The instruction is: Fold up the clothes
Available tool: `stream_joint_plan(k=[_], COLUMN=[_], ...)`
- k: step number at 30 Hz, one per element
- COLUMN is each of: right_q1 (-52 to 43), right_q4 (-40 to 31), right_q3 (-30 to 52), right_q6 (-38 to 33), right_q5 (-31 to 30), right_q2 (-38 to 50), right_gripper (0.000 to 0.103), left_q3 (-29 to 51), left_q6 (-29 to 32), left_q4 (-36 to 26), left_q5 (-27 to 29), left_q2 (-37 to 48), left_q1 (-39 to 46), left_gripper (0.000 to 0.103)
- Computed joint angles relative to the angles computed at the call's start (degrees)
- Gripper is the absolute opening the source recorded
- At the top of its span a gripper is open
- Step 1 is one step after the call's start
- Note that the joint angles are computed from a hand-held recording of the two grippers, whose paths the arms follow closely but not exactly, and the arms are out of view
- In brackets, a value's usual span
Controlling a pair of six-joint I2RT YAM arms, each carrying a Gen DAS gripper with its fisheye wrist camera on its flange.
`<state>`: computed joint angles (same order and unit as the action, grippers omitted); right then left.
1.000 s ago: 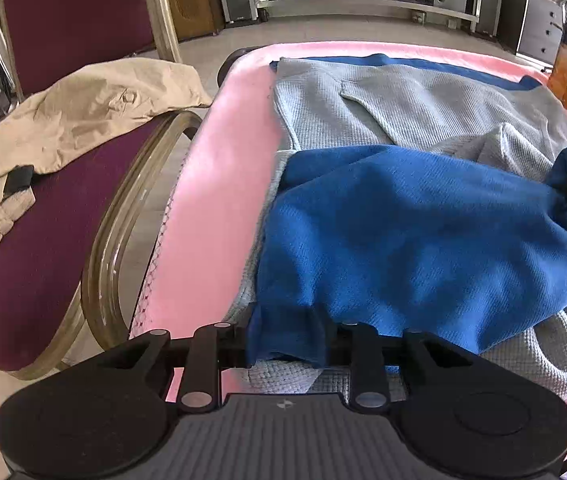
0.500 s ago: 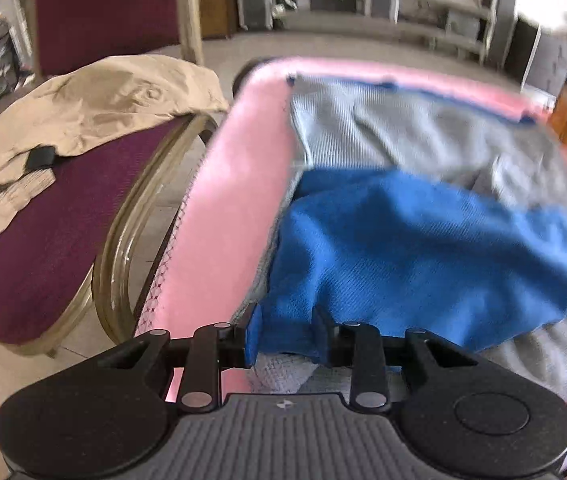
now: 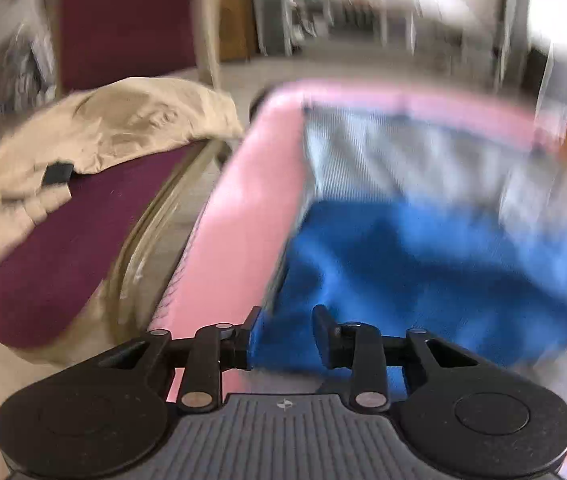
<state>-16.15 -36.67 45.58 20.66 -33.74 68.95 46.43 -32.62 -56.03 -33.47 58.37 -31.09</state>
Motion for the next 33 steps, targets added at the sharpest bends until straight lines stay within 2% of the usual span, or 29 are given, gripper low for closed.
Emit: stream_joint_plan(k=[2, 8, 9, 10, 11, 14, 17, 19, 21, 24, 25, 26, 29, 31, 33], right_q1=[1.47, 8.45, 9.88, 11.47, 11.68, 9.72, 4.32, 3.31, 4.84, 8.04, 7.75, 7.42, 5.15, 3.23, 0.17], right_q4=[1.28, 5.35, 6.07, 6.29, 6.25, 5.49, 0.04, -3.15, -4.64, -6.45, -6.51, -6.56, -5.58, -4.42, -2.85], right_q3=[-0.21, -2.28, -2.9, -3.36, -3.91, -5.5, -4.37, -4.33, -4.15, -2.34, -2.17, -2.0, -1.53, -1.23, 0.66], right_q6=[-0.15, -2.66, -3.28, -4.36, -4.15, -2.94, -3.94, -5.72, -6.59, -7.28, -7.34, -7.41, -6.8, -5.91, -3.54], right_q5=[1.44, 8.31, 9.82, 11.45, 11.47, 9.46, 4.78, 5.88, 8.27, 11.89, 11.61, 11.3, 8.64, 6.29, -0.01], right_q2=[0.49, 0.27, -0.42, -1.17, -2.26, -8.33, -15.0, -15.57, -12.94, -7.74, -8.51, -9.28, -11.16, -12.16, -9.98], right_gripper=[0.041, 0.041, 0.037, 0.008, 0.002, 0.002, 0.002, 0.002, 0.003, 0.011, 0.019, 0.032, 0.053, 0.053, 0.05], left_q3=[0.77, -0.74, -1.02, -1.09, -1.16, -1.31, -1.54, -1.41, -1.16, -0.96, -0.82, -0.78, -1.11, -1.48, -1.3], left_q6=[-3.93, -2.66, -2.21, -1.91, -1.62, -2.05, -1.6, -1.36, -1.57, -1.96, -2.52, -3.49, -3.07, 0.83, 4.35], left_q4=[-3.75, -2.15, -2.06, -2.03, -2.0, -2.07, -1.92, -1.78, -2.01, -2.59, -2.93, -3.01, 0.41, 5.65, 10.7], left_q5=[-5.83, -2.68, -2.76, -3.21, -3.67, -5.11, -4.68, -4.53, -5.11, -5.15, -4.75, -4.64, -3.7, -0.25, 5.48], left_q2=[6.34, 2.24, 1.75, 1.8, 1.85, 2.56, 1.8, 1.99, 2.7, 2.37, 1.28, -0.78, -9.85, -13.71, -13.96], left_q1=[-2.93, 0.05, 0.16, -0.14, -0.44, -2.19, -1.91, -1.64, -2.1, -2.32, -1.88, -1.59, 0.04, 2.56, 6.0], left_gripper=[0.032, 0.031, 0.031, 0.031, 0.031, 0.031, 0.031, 0.031, 0.031, 0.032, 0.032, 0.032, 0.031, 0.031, 0.031])
